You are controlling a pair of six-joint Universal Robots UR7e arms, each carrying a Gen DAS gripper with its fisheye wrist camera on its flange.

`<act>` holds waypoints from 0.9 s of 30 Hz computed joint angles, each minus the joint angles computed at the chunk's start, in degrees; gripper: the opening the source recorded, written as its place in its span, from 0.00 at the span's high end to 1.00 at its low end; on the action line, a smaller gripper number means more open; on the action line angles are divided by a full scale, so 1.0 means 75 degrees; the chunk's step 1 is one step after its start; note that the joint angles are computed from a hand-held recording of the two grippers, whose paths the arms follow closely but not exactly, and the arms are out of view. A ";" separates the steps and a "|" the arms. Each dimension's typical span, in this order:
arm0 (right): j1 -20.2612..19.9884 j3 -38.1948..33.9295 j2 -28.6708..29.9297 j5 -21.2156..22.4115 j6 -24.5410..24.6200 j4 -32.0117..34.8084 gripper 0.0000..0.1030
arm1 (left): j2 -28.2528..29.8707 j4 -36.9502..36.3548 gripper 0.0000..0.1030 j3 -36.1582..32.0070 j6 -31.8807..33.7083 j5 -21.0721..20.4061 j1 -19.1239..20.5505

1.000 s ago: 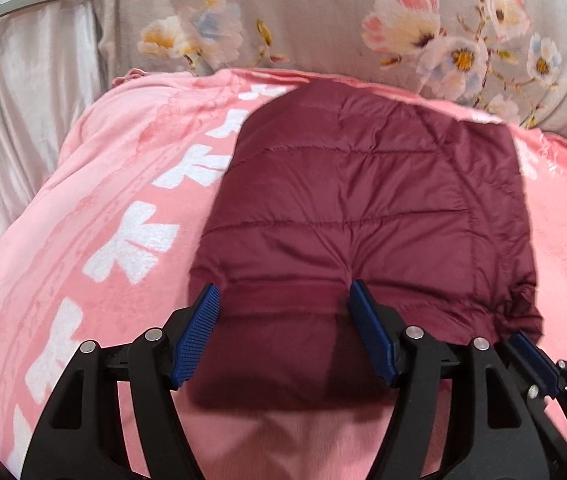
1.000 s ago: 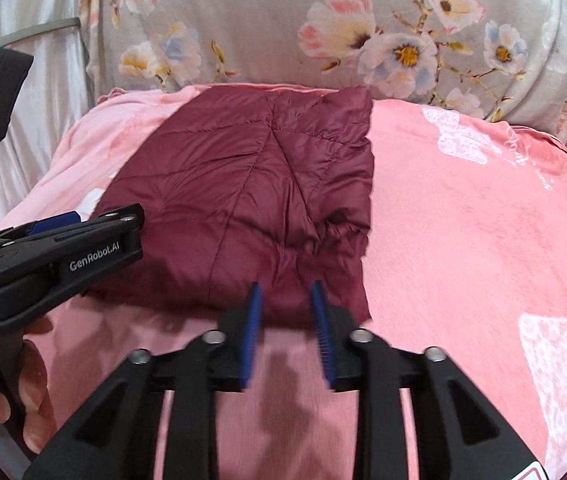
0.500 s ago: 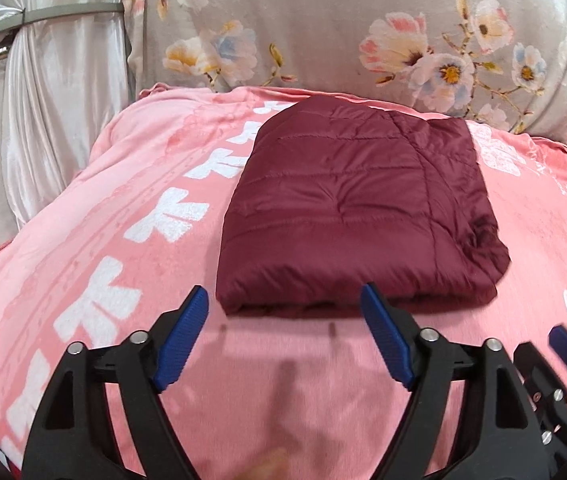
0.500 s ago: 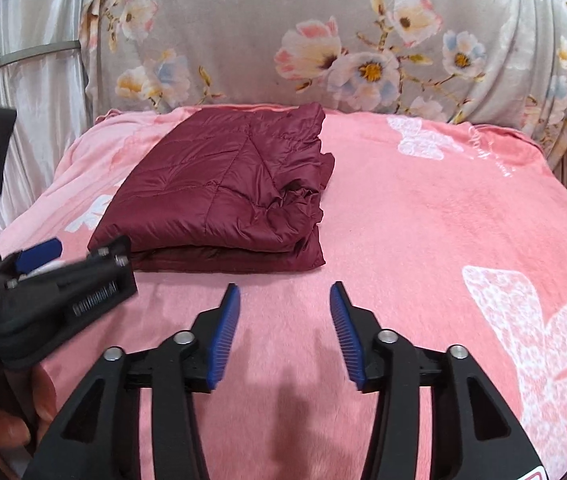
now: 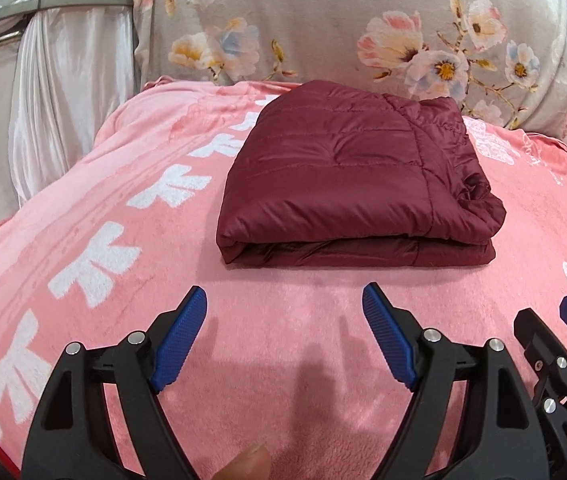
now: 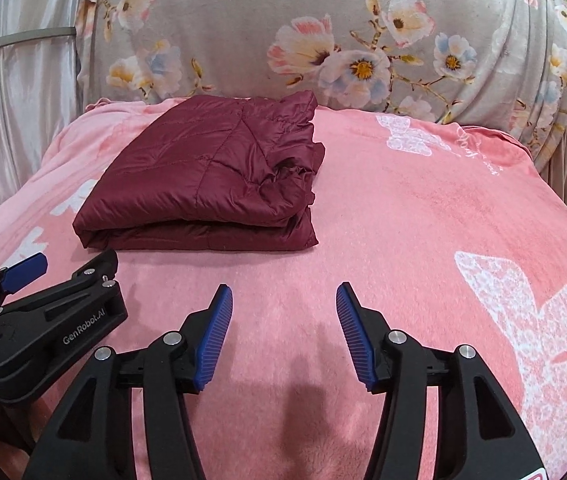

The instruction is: Fold large clothes

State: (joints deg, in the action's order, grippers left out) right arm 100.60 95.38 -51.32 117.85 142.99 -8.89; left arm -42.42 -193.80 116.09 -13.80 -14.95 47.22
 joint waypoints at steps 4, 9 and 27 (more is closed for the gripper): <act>-0.0041 0.0005 -0.0022 -0.0050 0.0043 0.0041 0.48 | -0.0004 -0.0065 0.25 0.0050 -0.0092 0.0037 -0.0009; -0.0043 -0.0015 0.0000 -0.0078 0.0022 0.0086 0.48 | 0.0069 -0.0148 0.25 0.0015 0.0072 0.0126 -0.0032; -0.0050 -0.0069 0.0045 -0.0108 0.0006 0.0200 0.48 | 0.0154 -0.0196 0.25 -0.0036 0.0274 0.0230 -0.0066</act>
State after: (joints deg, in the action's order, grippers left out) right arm 100.23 94.86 -50.99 117.04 143.04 -7.39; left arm -41.27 -195.27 115.82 -11.75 -13.23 46.72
